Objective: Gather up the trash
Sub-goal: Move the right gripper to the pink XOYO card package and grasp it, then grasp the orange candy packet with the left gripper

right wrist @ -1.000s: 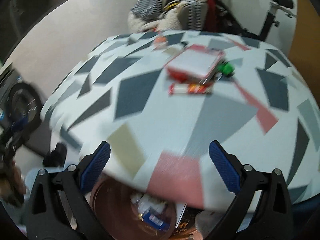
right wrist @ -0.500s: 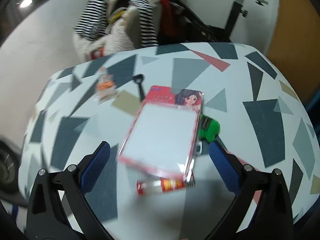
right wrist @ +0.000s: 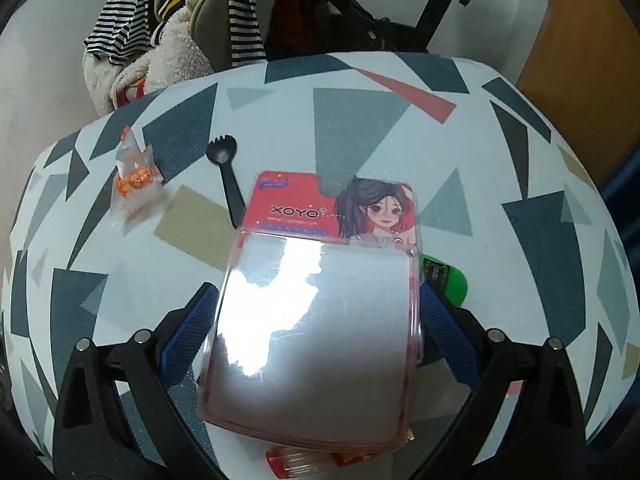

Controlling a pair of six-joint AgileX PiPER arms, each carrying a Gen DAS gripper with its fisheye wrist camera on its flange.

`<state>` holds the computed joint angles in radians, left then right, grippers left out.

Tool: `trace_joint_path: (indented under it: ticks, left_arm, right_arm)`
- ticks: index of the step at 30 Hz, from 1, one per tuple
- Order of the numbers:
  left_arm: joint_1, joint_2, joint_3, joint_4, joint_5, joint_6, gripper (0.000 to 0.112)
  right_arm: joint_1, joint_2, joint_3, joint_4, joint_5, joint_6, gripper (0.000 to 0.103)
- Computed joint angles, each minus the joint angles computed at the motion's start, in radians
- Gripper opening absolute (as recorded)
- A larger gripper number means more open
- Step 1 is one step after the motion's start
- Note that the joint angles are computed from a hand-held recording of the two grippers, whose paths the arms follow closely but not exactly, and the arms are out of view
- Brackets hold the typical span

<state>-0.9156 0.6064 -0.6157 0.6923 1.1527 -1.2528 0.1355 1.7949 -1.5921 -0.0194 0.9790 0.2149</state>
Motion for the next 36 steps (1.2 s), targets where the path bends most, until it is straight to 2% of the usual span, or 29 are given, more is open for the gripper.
trace_joint_path:
  ticks: [4,8,11,14,19,22,24,28,31,32,36]
  left_arm:
    - [0.084,0.023,-0.002,-0.056,-0.09,0.071,0.097]
    - [0.277,0.067,-0.016,-0.198,-0.24,0.254,0.097]
    - [0.417,0.137,-0.052,-0.338,-0.349,0.422,0.097]
    - [0.532,0.25,-0.119,-0.505,-0.451,0.611,0.097]
    - [0.64,0.557,-0.321,-0.812,-0.568,0.932,0.097]
    - [0.659,0.776,-0.507,-0.907,-0.574,1.015,0.094]
    - [0.678,0.939,-0.67,-0.953,-0.545,1.026,0.091]
    - [0.702,1.198,-0.98,-0.949,-0.444,0.942,0.088]
    - [0.71,1.37,-1.209,-0.907,-0.352,0.851,0.08]
    - [0.714,1.411,-1.266,-0.902,-0.328,0.829,0.076]
    - [0.712,1.563,-1.495,-0.857,-0.232,0.754,0.073]
  right_arm:
    - [-0.031,-0.088,0.106,0.073,-0.093,-0.147,0.094]
    - [-0.067,-0.165,0.18,0.157,-0.15,-0.285,0.094]
    - [-0.13,-0.215,0.216,0.256,-0.156,-0.419,0.094]
    - [-0.205,-0.254,0.246,0.353,-0.147,-0.538,0.094]
    - [-0.314,-0.304,0.295,0.478,-0.132,-0.686,0.094]
    - [-0.37,-0.325,0.324,0.538,-0.128,-0.764,0.094]
    - [-0.403,-0.334,0.341,0.57,-0.127,-0.813,0.094]
    - [-0.466,-0.336,0.355,0.625,-0.105,-0.876,0.094]
    - [-0.521,-0.331,0.358,0.665,-0.077,-0.911,0.094]
    - [-0.529,-0.334,0.363,0.67,-0.075,-0.919,0.094]
    - [-0.578,-0.343,0.378,0.694,-0.063,-0.96,0.094]
